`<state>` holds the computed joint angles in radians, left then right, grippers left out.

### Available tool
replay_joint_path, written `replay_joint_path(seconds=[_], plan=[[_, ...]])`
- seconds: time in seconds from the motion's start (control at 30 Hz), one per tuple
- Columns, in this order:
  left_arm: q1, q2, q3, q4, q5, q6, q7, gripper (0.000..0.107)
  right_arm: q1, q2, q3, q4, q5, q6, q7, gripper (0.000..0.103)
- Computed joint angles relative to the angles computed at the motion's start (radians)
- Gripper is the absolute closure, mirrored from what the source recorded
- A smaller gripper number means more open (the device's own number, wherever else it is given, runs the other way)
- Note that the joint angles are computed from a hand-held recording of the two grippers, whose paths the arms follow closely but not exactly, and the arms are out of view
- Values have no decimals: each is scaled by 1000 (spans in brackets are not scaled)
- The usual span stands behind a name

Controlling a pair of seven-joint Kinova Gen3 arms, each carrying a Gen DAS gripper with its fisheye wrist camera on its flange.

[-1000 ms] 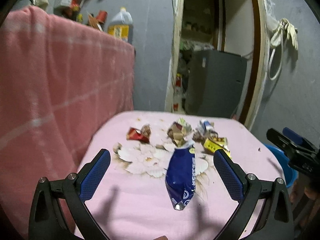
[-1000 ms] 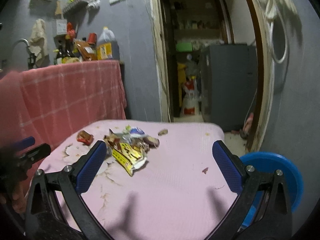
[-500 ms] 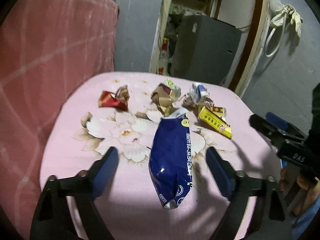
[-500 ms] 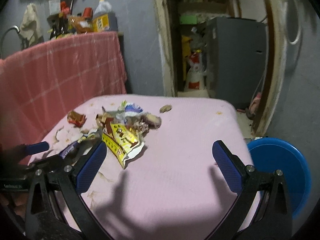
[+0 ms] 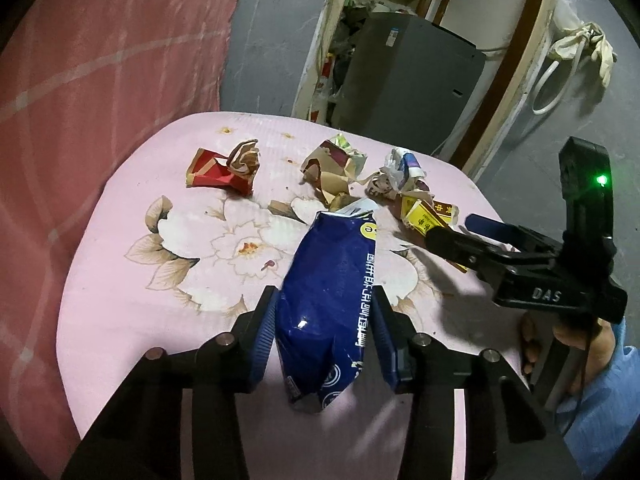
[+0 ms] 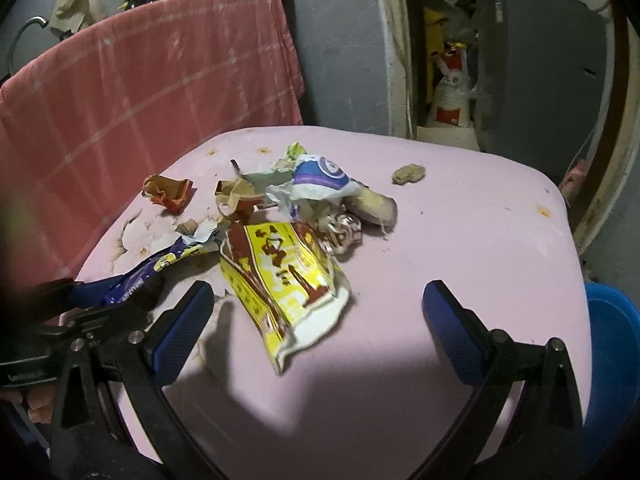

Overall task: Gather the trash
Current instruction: 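Close the right gripper on the yellow wrapper and lift it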

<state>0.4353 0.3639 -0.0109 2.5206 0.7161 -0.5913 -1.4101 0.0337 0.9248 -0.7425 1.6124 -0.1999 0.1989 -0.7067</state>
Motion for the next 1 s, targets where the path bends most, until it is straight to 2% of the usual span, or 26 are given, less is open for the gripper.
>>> replay_joint_path(seconds=[0.03, 0.13, 0.23, 0.4, 0.57, 0.63, 0.7, 0.87, 0.93, 1.0], plan=[[-5, -2, 1, -3, -5, 4, 4, 68, -5, 0, 2, -7, 2, 10, 1, 17], [-6, -9, 4, 1, -6, 4, 11, 68, -26, 1, 20, -28, -1, 43, 8, 36], [-3, -12, 9, 5, -8, -3, 19, 68, -24, 4, 19, -26, -14, 48, 34, 50], [3, -13, 25, 25, -26, -43, 57, 69, 49, 25, -55, 13, -36, 12, 89, 63], [37, -7, 26, 18, 18, -49, 40, 69, 114, 46, -118, 45, -28, -15, 103, 73], [47, -6, 29, 17, 32, -51, 41, 69, 128, 54, -131, 42, -24, -4, 104, 80], [51, -7, 30, 16, 40, -52, 44, 69, 139, 60, -142, 44, -24, 3, 108, 84], [61, -8, 32, 20, 66, -66, 59, 69, 108, 49, -108, 18, -42, 47, 101, 82], [66, -7, 31, 26, 82, -80, 66, 69, 90, 49, -90, 1, -56, 66, 106, 74], [71, -9, 29, 25, 103, -83, 59, 69, 75, 48, -76, -12, -75, 82, 112, 72]])
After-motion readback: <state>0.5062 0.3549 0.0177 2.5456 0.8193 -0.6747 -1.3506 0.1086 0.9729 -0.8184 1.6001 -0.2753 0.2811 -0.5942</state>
